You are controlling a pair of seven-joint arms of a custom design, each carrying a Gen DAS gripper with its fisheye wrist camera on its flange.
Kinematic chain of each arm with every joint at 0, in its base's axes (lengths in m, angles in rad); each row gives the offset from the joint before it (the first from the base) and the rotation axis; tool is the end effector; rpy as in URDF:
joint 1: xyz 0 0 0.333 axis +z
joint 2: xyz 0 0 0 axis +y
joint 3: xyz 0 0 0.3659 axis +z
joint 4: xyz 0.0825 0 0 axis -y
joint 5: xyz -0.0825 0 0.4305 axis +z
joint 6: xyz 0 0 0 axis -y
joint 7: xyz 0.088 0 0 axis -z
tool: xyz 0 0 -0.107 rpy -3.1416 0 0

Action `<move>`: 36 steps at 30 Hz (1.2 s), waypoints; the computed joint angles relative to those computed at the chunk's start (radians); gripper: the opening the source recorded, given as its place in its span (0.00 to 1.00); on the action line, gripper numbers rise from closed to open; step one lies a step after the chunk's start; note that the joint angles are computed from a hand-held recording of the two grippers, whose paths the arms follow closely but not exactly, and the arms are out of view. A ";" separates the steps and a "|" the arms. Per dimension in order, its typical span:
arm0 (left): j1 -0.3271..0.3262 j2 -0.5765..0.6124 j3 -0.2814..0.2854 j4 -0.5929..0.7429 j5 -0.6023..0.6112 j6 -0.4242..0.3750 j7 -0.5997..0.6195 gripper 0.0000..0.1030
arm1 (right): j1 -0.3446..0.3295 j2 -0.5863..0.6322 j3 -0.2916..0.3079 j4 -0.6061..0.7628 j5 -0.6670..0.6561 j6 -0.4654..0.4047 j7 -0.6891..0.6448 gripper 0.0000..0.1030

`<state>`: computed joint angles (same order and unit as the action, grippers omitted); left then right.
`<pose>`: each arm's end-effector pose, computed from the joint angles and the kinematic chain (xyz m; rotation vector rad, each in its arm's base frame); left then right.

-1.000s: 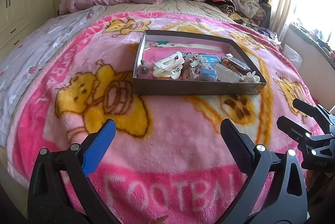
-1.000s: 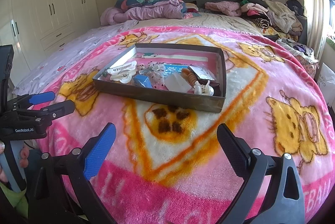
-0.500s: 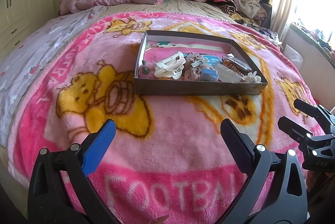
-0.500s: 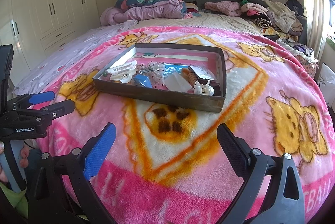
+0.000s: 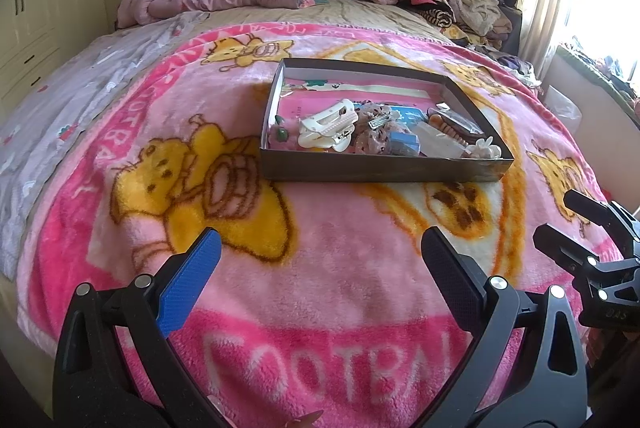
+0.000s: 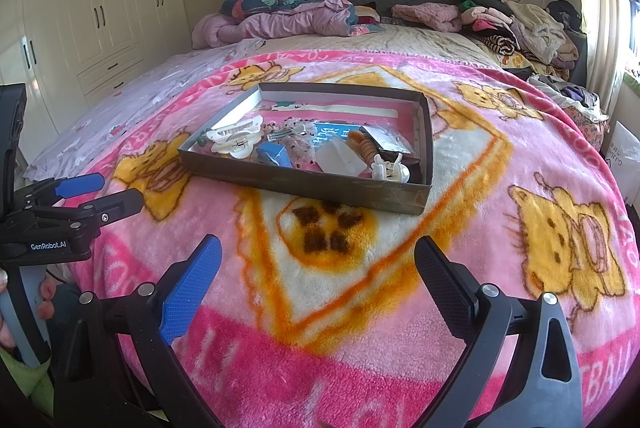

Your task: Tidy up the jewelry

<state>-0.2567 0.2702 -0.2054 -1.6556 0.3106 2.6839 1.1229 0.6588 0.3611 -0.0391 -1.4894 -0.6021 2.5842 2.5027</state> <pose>0.6710 -0.3241 0.5769 -1.6207 2.0006 -0.8933 0.6251 0.4652 0.5830 -1.7464 1.5934 -0.6397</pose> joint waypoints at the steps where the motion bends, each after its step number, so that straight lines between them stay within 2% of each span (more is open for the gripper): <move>1: -0.002 0.001 0.001 0.004 0.002 -0.003 -0.003 0.89 | 0.001 0.000 -0.001 0.000 -0.001 -0.002 0.001 0.92; 36: 0.005 -0.015 0.010 -0.020 0.027 0.013 -0.014 0.89 | 0.002 0.002 -0.002 0.002 -0.003 -0.003 0.000 0.92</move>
<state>-0.2515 0.2555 -0.1950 -1.6756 0.3372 2.6972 1.1089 0.6611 0.3629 -0.0409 -1.4873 -0.6048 2.5816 2.5026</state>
